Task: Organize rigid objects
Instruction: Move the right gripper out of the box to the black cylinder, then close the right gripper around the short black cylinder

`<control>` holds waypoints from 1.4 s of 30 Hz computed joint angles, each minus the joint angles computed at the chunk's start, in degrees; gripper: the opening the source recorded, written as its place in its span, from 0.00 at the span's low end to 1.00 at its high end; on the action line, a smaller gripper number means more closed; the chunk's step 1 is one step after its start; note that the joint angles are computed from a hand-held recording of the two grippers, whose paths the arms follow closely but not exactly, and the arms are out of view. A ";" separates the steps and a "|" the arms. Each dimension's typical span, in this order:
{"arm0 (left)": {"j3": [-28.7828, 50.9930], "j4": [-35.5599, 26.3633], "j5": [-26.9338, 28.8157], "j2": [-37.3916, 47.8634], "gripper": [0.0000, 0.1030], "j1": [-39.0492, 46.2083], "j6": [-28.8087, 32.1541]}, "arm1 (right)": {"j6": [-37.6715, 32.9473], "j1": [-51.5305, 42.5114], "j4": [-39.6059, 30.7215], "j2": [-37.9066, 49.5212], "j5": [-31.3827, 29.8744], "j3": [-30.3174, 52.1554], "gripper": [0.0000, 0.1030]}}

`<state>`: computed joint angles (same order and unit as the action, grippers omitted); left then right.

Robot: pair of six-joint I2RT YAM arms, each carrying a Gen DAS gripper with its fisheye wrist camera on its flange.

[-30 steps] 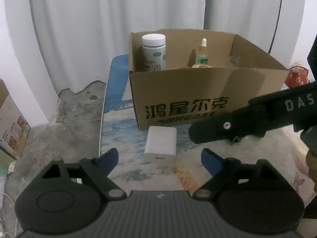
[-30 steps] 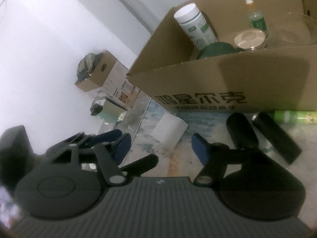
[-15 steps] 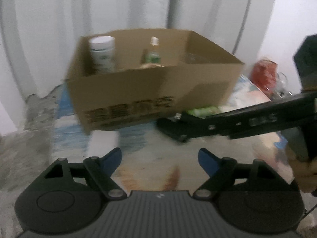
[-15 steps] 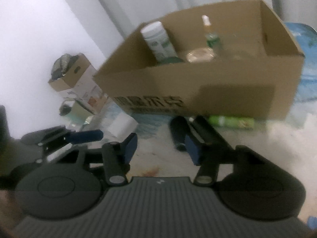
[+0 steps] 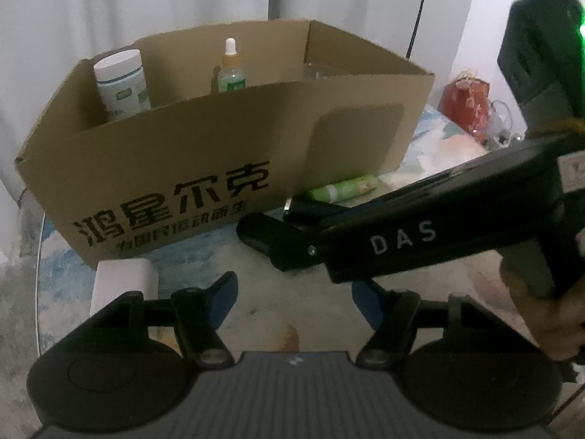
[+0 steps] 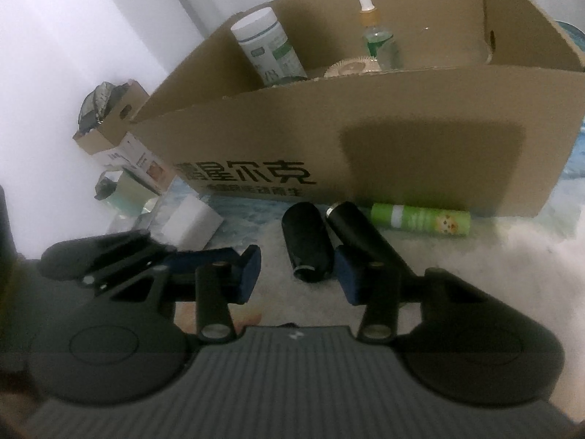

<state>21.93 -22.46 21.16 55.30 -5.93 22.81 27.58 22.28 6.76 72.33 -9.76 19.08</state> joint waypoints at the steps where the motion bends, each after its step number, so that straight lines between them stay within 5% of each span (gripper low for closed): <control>1: 0.06 0.68 0.21 0.95 0.68 0.20 0.37 | 0.19 0.03 0.37 0.82 0.01 0.26 0.42; 10: 1.28 6.09 1.52 8.66 0.68 1.98 1.71 | 0.88 -0.55 2.59 7.05 -1.83 3.02 0.38; 17: 2.05 5.52 3.25 9.46 0.68 1.50 1.50 | 1.92 -1.65 3.16 9.42 -5.17 4.11 0.20; 22: 1.36 6.17 1.12 8.48 0.68 -0.31 -0.38 | 2.09 -1.64 3.78 9.14 -6.18 3.25 0.20; 33: -0.81 1.04 -0.67 1.66 0.69 -2.31 -2.62 | 2.09 -1.91 1.57 5.60 -8.81 1.23 0.20; 42: -3.58 -8.91 -2.43 -10.44 0.69 -5.37 -4.66 | 2.82 0.09 -2.79 -1.41 -9.21 -2.09 0.20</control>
